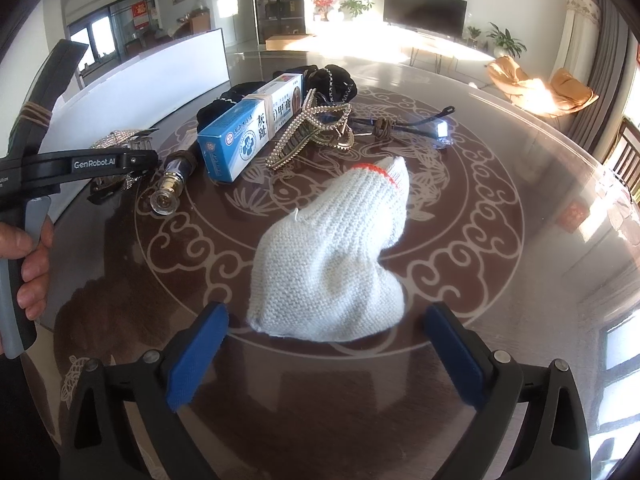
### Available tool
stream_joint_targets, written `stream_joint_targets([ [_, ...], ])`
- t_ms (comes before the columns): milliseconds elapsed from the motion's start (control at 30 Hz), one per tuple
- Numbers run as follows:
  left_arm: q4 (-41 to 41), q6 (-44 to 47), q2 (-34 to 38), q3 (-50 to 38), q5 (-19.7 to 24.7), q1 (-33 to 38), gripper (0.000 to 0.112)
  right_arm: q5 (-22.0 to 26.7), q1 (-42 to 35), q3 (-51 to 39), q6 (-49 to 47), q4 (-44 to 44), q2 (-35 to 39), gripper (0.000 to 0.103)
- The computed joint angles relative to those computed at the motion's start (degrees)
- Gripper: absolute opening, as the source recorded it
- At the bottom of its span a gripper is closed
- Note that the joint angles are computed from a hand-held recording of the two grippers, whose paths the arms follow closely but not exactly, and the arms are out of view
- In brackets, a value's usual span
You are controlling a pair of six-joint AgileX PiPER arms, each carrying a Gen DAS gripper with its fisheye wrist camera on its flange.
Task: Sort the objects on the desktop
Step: 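Lower the left tool onto the rhinestone bow clip while the right tool holds the glove, then carry the glove and bow clip into the cardboard bin and open both tools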
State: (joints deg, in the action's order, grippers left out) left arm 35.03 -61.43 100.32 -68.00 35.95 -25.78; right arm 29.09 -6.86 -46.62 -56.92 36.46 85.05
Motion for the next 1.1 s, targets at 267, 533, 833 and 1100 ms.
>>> stream_joint_targets([
  [267,-1.9,-0.1,-16.2,14.2,-3.0,-3.6,0.047,10.0,-4.8,-5.9,-7.6,4.4,2.3,0.098],
  [533,-3.5,-3.7,-24.4,17.3,-0.3,-8.0,0.047,13.0,-2.7,-11.4,4.0,-4.3,3.6,0.038],
  [833,-14.9,14.7,-40.1,13.1,7.7,6.4,0.047,20.6,6.1,-15.8,6.8,-1.3,-5.6,0.038],
  [1100,-32.4,42.8,-36.3,9.7,10.6,38.2,0.047,17.9,35.2,-40.5,24.7,-5.1,8.1,0.039],
])
